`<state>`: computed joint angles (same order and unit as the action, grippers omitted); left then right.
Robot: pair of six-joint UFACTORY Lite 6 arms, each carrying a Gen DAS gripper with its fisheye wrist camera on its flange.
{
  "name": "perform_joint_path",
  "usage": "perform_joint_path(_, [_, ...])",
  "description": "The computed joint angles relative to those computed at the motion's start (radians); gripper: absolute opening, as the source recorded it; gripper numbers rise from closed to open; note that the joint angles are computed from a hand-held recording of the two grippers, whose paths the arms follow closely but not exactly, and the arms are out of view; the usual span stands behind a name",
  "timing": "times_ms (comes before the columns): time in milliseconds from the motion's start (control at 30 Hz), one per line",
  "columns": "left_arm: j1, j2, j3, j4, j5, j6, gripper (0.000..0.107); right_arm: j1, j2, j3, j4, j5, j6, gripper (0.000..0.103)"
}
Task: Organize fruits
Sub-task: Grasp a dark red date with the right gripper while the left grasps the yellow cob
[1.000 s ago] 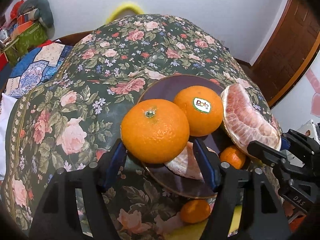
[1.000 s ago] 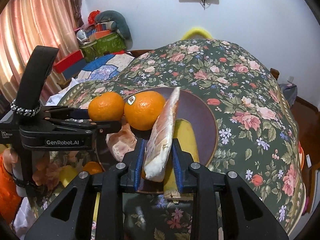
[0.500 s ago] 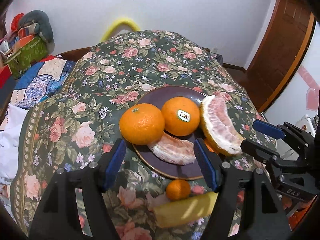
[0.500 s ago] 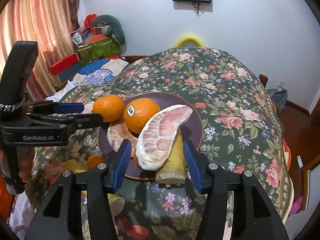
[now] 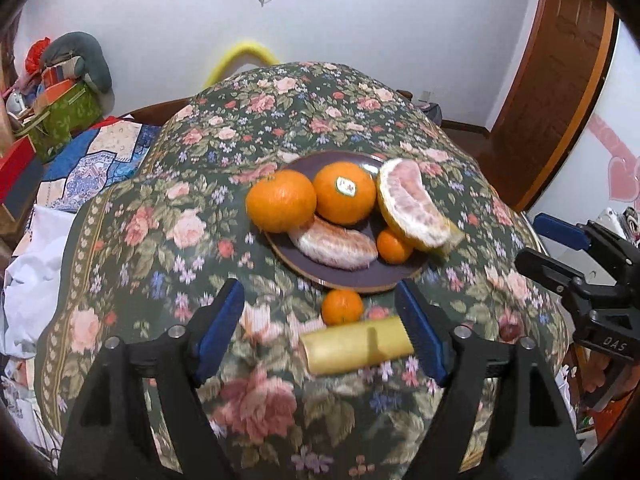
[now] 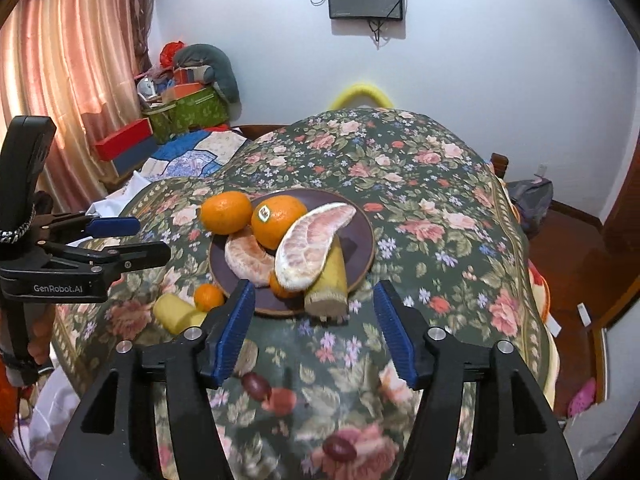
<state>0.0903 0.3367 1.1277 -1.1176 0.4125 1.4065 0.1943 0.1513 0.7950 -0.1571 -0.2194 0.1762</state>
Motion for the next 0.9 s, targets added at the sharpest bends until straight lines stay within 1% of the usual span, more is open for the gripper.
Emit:
perform_joint_path(67, [-0.006, -0.007, -0.032, -0.015, -0.029, 0.032, 0.079, 0.014, -0.021, -0.036, 0.075, -0.003, -0.071, 0.063])
perform_joint_path(133, [-0.013, 0.003, -0.043, -0.026, -0.055, 0.065, 0.079, 0.027, -0.027, -0.067, 0.110, -0.015, -0.103, 0.065])
perform_joint_path(233, [-0.025, 0.042, -0.044, -0.089, -0.135, 0.152, 0.079, 0.046, -0.006, -0.083, 0.153, -0.028, -0.139, 0.066])
perform_joint_path(267, [-0.025, 0.067, -0.029, -0.088, -0.154, 0.153, 0.079, 0.056, 0.009, -0.084, 0.180, -0.032, -0.162, 0.066])
perform_joint_path(333, [-0.012, 0.122, 0.015, -0.024, -0.158, 0.085, 0.079, 0.070, 0.043, -0.079, 0.208, -0.044, -0.186, 0.066])
perform_joint_path(400, [0.009, 0.184, 0.080, 0.095, -0.124, -0.039, 0.079, 0.080, 0.068, -0.075, 0.214, -0.051, -0.189, 0.066])
perform_joint_path(500, [0.029, 0.256, 0.165, 0.171, -0.062, -0.119, 0.079, 0.093, 0.116, -0.053, 0.236, -0.060, -0.210, 0.066])
perform_joint_path(567, [0.022, 0.291, 0.208, 0.228, -0.057, -0.171, 0.079, 0.098, 0.152, -0.029, 0.219, -0.058, -0.193, 0.066])
perform_joint_path(667, [0.011, 0.331, 0.255, 0.266, -0.046, -0.191, 0.080, 0.104, 0.208, 0.010, 0.175, -0.051, -0.146, 0.066])
perform_joint_path(733, [0.019, 0.360, 0.294, 0.281, -0.002, -0.200, 0.080, 0.110, 0.245, 0.037, 0.129, -0.044, -0.098, 0.066])
perform_joint_path(767, [0.032, 0.381, 0.322, 0.286, 0.039, -0.207, 0.080, 0.114, 0.257, 0.047, 0.127, -0.040, -0.095, 0.066])
perform_joint_path(833, [0.049, 0.403, 0.353, 0.291, 0.090, -0.232, 0.080, 0.120, 0.284, 0.065, 0.120, -0.042, -0.094, 0.066])
perform_joint_path(900, [0.064, 0.397, 0.340, 0.263, 0.111, -0.212, 0.080, 0.122, 0.304, 0.078, 0.123, -0.046, -0.101, 0.066])
